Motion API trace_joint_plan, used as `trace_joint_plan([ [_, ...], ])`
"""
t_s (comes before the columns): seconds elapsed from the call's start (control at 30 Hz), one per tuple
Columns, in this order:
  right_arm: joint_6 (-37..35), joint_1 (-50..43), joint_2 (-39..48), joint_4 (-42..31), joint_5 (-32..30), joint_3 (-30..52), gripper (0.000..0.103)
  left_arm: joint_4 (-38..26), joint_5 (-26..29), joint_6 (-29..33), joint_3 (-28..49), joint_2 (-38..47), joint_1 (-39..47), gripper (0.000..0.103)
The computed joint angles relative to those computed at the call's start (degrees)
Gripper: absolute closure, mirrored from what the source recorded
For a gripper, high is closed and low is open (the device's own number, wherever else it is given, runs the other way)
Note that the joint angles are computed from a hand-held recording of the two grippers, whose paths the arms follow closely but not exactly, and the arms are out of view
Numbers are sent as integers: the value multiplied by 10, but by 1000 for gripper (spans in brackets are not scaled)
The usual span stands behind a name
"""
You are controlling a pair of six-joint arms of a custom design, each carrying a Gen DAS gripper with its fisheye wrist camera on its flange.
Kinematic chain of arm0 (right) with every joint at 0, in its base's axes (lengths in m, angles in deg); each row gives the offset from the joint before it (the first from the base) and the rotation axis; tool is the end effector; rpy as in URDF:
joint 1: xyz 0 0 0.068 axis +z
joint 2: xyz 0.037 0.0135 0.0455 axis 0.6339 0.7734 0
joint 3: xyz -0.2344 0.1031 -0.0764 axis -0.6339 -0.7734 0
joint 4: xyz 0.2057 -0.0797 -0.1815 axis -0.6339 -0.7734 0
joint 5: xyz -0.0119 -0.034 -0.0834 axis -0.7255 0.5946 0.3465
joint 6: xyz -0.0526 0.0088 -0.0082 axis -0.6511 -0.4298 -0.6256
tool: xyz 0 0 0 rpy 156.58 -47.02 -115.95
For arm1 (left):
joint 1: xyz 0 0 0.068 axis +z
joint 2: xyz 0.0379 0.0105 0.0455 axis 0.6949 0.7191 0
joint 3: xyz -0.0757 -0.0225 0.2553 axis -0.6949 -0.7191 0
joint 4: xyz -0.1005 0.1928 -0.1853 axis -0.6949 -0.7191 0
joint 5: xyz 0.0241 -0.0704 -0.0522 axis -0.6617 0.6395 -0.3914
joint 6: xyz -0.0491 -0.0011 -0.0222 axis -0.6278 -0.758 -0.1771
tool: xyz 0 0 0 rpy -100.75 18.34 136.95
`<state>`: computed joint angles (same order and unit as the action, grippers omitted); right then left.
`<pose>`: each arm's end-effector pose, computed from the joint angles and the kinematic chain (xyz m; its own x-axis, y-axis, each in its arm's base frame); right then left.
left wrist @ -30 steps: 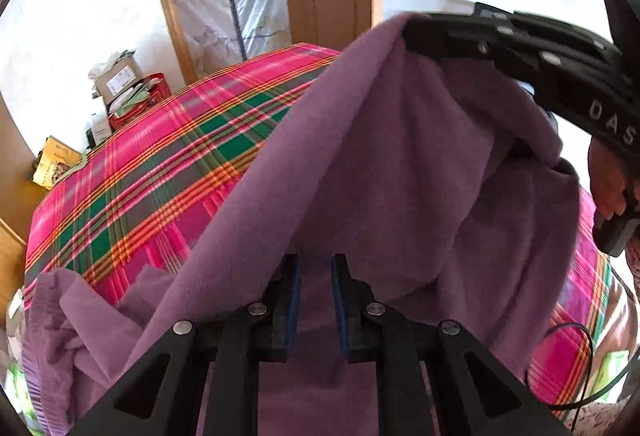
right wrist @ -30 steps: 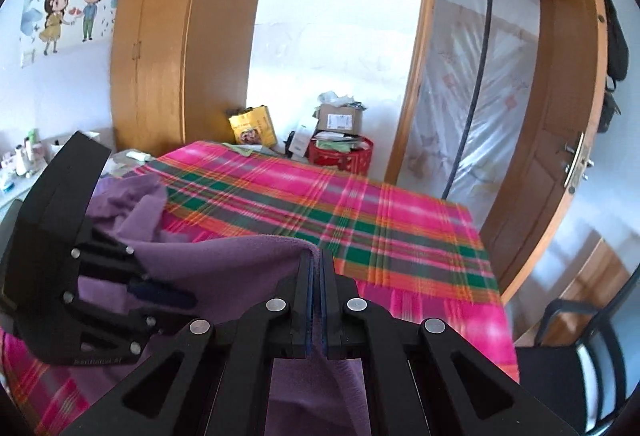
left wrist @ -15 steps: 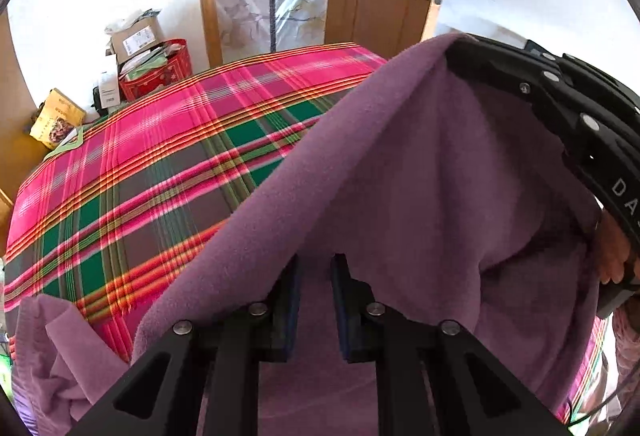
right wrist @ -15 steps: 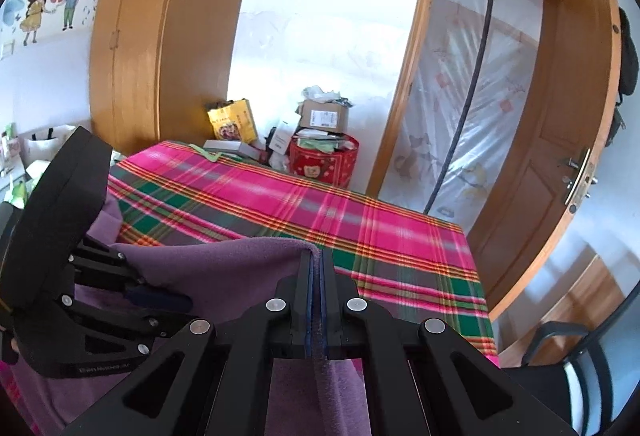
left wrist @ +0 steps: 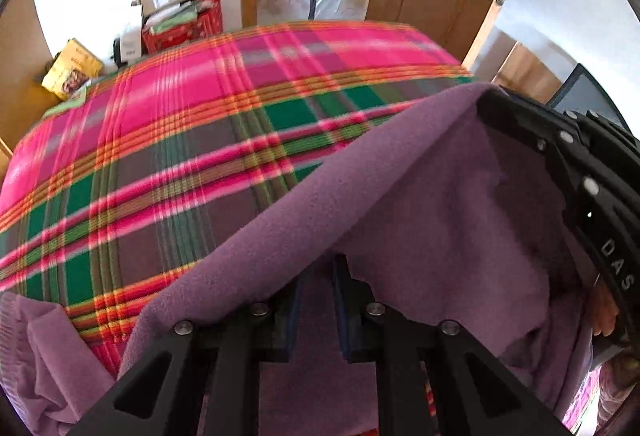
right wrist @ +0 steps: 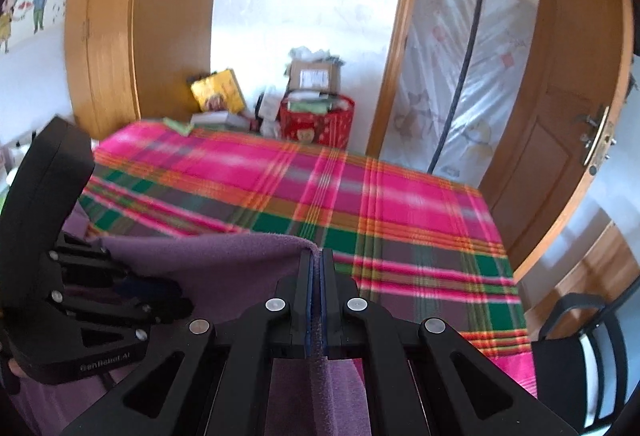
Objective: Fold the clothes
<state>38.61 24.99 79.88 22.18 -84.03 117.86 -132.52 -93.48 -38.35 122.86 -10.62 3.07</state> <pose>0.2418 -0.0404 0.2499 -0.4065 -0.4910 -0.7705 -0.6435 0.7525 -0.1401 0.1987 -0.1605 0.2361 -0.8843 -0.1088 -0.4541 -0.0653 0.9917 -0.1104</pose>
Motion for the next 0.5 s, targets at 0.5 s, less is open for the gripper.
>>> trace_joint_plan([
  [0.5,-190,-235,17,-235,-125,85,80,-105,-62,-84,-37,-127,-115,88],
])
